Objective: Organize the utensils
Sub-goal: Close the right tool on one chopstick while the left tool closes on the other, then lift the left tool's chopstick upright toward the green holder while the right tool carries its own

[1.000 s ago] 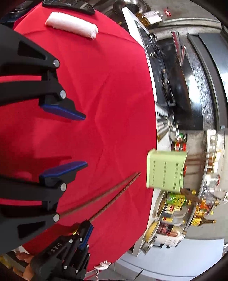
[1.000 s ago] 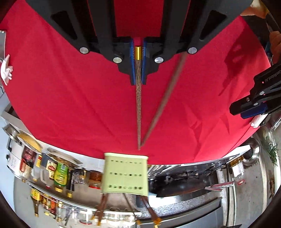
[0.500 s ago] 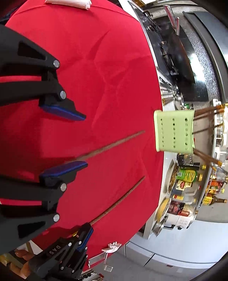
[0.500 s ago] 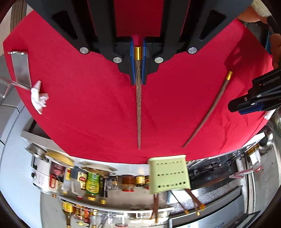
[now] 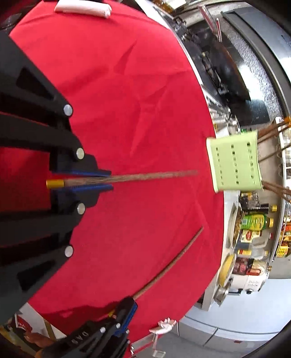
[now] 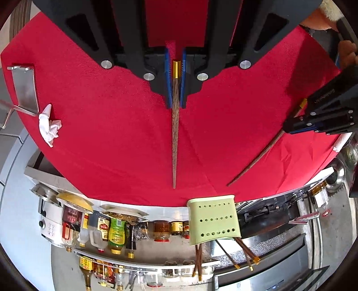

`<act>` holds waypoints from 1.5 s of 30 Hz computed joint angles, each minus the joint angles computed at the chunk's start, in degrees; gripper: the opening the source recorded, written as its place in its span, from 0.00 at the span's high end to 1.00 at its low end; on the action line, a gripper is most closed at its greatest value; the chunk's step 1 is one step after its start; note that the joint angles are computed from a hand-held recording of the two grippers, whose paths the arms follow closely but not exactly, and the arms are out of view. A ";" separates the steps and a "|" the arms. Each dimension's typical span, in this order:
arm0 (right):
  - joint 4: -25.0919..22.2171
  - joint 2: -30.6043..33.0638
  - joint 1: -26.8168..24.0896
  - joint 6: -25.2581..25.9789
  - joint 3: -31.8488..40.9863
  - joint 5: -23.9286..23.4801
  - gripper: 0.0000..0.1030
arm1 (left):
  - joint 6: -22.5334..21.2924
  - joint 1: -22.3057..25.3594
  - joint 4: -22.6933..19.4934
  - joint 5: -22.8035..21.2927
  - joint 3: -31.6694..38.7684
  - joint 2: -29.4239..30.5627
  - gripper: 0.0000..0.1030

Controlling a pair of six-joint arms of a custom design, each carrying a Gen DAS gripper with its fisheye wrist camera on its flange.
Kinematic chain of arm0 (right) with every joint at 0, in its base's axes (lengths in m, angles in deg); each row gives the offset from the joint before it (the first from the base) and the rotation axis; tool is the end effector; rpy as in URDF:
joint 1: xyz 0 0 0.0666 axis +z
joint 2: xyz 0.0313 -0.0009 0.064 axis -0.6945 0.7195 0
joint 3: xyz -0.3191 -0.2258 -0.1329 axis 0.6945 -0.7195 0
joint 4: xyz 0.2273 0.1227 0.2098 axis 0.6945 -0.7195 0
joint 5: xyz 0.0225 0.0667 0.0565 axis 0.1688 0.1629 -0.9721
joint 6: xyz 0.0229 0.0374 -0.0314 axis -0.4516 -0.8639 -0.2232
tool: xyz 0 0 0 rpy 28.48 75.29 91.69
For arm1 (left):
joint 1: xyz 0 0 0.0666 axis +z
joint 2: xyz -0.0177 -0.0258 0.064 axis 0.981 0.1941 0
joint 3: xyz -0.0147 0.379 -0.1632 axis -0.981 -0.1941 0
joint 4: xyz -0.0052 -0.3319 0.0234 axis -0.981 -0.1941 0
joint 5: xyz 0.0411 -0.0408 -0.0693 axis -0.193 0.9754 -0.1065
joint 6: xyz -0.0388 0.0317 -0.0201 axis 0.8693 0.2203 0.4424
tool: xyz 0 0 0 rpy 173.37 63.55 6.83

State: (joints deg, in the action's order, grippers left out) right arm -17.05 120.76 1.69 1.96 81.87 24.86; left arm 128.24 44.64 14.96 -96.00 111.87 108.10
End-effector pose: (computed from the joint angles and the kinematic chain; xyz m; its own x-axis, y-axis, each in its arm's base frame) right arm 0.3606 0.3625 0.4638 -0.5706 -0.3516 -0.7421 -0.5621 0.8261 0.0408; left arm 0.2993 -0.1805 0.4876 -0.7516 -0.1695 -0.6374 -0.2857 0.9547 0.0830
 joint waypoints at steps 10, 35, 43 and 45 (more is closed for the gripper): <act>0.95 0.89 3.34 2.12 0.87 -3.69 0.93 | 5.34 1.19 -5.54 -3.29 -5.96 -8.18 0.93; 5.56 -2.20 5.29 0.54 -4.56 -0.76 0.90 | 8.36 -4.02 -3.38 -5.54 -9.78 -11.65 0.86; 6.51 -3.05 6.59 1.90 -6.01 2.60 0.93 | 10.11 -5.61 -5.34 -6.90 -9.53 -11.60 0.92; 6.89 -3.14 6.87 2.04 -6.26 3.34 0.93 | 10.21 -5.89 -5.69 -7.25 -9.42 -11.45 0.93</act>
